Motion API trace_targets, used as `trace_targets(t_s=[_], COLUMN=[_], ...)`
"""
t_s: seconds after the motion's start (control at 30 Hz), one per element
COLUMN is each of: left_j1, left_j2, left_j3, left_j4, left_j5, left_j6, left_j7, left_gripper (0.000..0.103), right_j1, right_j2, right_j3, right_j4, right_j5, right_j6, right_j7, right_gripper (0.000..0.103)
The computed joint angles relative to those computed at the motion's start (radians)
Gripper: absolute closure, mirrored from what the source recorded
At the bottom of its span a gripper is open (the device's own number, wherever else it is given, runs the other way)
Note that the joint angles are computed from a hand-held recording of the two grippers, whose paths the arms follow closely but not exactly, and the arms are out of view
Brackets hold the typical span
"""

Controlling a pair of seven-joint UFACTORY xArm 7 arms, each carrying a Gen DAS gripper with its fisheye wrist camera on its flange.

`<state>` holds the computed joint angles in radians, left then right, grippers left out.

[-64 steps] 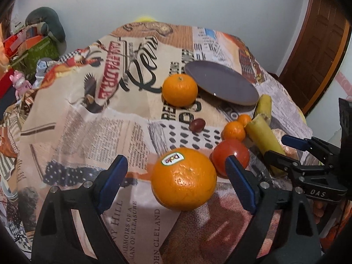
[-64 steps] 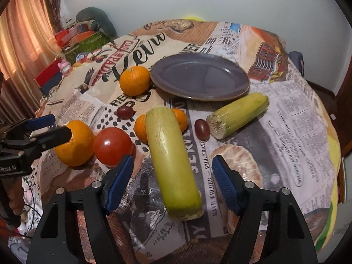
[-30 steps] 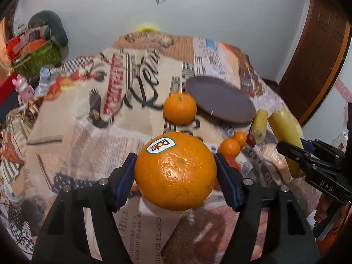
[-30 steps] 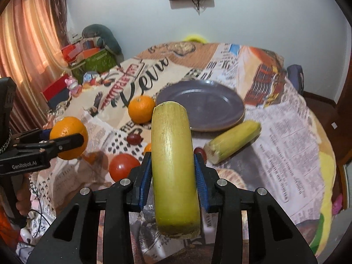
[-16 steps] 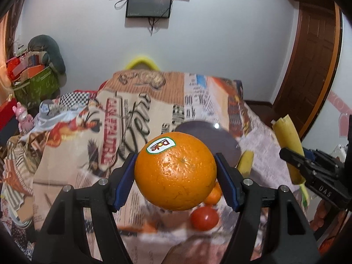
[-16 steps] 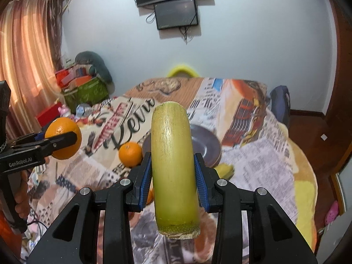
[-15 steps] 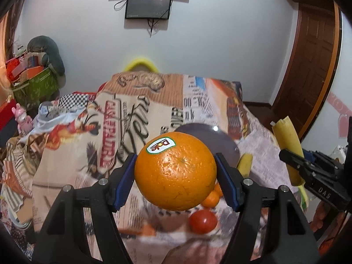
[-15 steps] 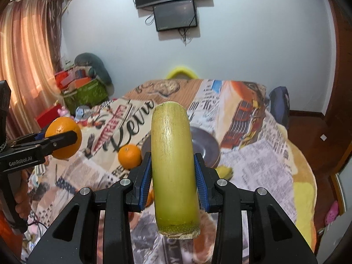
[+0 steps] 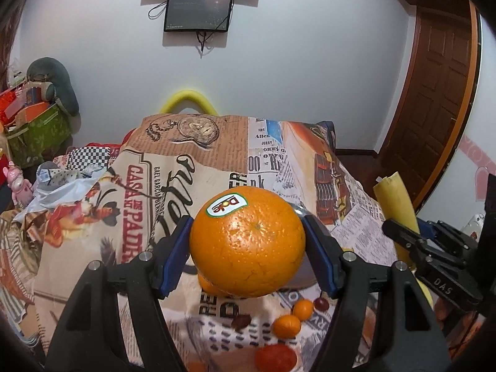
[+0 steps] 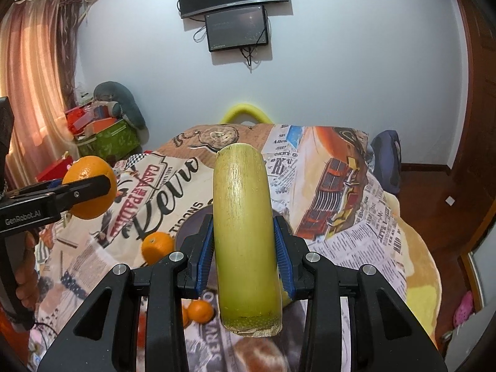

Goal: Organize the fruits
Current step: 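Lift and carry the orange with the left tool while the right tool carries the zucchini to the plate, then open the right tool to set the zucchini on the plate while the left tool sets the orange there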

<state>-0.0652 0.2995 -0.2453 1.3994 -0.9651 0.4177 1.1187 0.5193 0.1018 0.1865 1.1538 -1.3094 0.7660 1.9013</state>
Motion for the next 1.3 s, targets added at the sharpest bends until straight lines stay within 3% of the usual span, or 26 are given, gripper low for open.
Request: trace_targets(t_s=[0.43, 0.7, 0.9, 1.3], left_j1=[-0.044, -0.088, -0.111, -0.123], left_j2=[0.228, 0.366, 0.461, 0.527], left_j3=[-0.023, -0.006, 0.01, 0.008], left_j4=[0.216, 0.326, 0.429, 0.488], left_j5=[0.279, 0.484, 0.607, 0.688], left_j6=[0.015, 0.02, 0.078, 0.107], left_j7=[-0.217, -0.38, -0.477, -0.53], left_gripper=[0.034, 0.034, 0.034, 0.034], right_j1=[-0.051, -0.064, -0.057, -0.024], right_j2=[0.131, 0.24, 0.291, 0.334], right_j3=[-0.089, -0.146, -0.183, -0.239], right_j4=[0.092, 0.142, 0.162, 0.173], right_j5=[0.063, 0.231, 0.375, 0.564], right_j6=[-0.155, -0.249, -0.302, -0.372], right_j7=[-0.111, -0.272, -0.402, -0.59], right_gripper=[0.069, 0.069, 0.069, 0.069])
